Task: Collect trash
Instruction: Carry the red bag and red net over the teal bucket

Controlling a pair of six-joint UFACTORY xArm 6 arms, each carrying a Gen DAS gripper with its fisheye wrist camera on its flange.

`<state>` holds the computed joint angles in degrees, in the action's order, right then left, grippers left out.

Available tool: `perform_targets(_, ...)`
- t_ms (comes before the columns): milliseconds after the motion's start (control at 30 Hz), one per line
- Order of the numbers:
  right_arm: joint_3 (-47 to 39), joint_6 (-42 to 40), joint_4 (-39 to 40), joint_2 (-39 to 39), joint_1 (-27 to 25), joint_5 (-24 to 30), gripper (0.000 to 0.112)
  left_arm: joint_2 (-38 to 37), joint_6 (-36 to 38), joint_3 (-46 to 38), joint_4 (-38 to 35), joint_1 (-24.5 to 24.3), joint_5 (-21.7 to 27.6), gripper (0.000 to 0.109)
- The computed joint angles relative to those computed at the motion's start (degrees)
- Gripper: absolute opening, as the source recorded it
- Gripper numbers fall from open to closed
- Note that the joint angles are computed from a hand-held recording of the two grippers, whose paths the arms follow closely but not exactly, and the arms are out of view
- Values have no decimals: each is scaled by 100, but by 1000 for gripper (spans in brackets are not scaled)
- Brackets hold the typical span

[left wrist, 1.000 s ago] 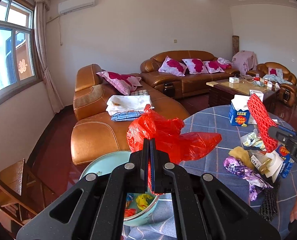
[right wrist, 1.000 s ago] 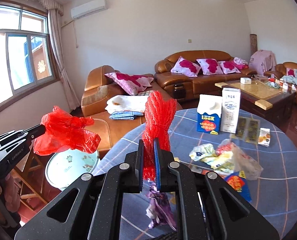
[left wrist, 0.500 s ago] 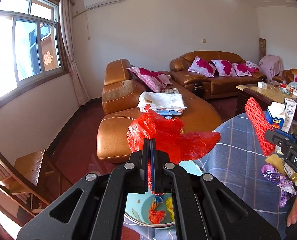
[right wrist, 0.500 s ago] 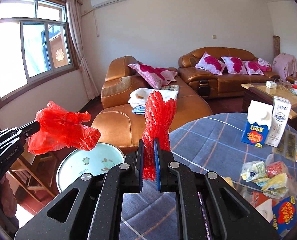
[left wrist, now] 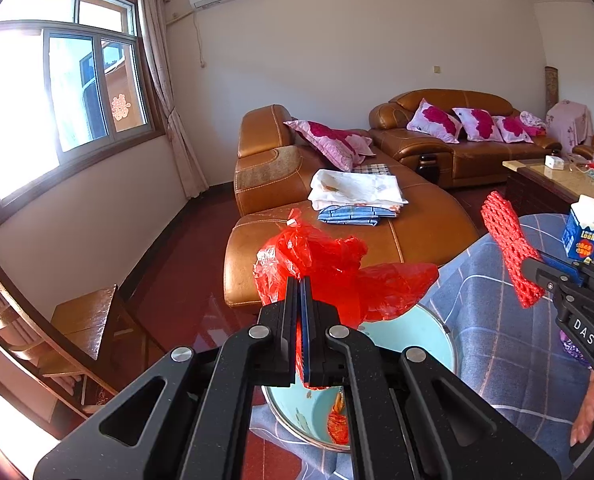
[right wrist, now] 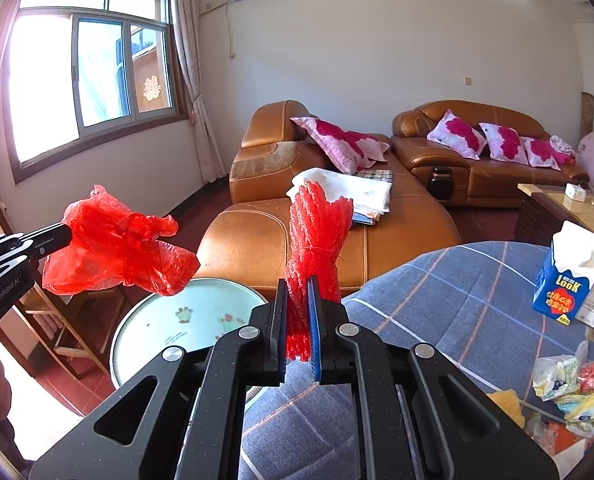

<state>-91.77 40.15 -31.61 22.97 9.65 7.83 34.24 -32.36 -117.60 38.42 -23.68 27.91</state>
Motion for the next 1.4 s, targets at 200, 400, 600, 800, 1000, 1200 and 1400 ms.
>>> perform_targets(200,-199,-332,135,230,68,-13,10,131,-51,-201,154,-21,261,1)
perform_targets(400,-314,-748,382,376,163,-6,10,288,-81,-439,281,-18,565,1)
perform_targets(600,-400,-1219,712,489,242,24,10,405,-65,-609,377,-23,787,1)
perform_targets(800,-472,-1485,874,584,302,91,10,500,16,-731,358,-38,973,1)
perform_targets(1000,-489,-1907,1182,659,368,95,10,484,111,-697,268,-35,988,1)
perform_targets(1200,-563,-2203,1334,720,428,142,10,517,352,-749,-23,-16,981,1)
perform_targets(1400,-531,-2877,1926,718,498,158,24,585,685,-820,-351,-43,1019,8)
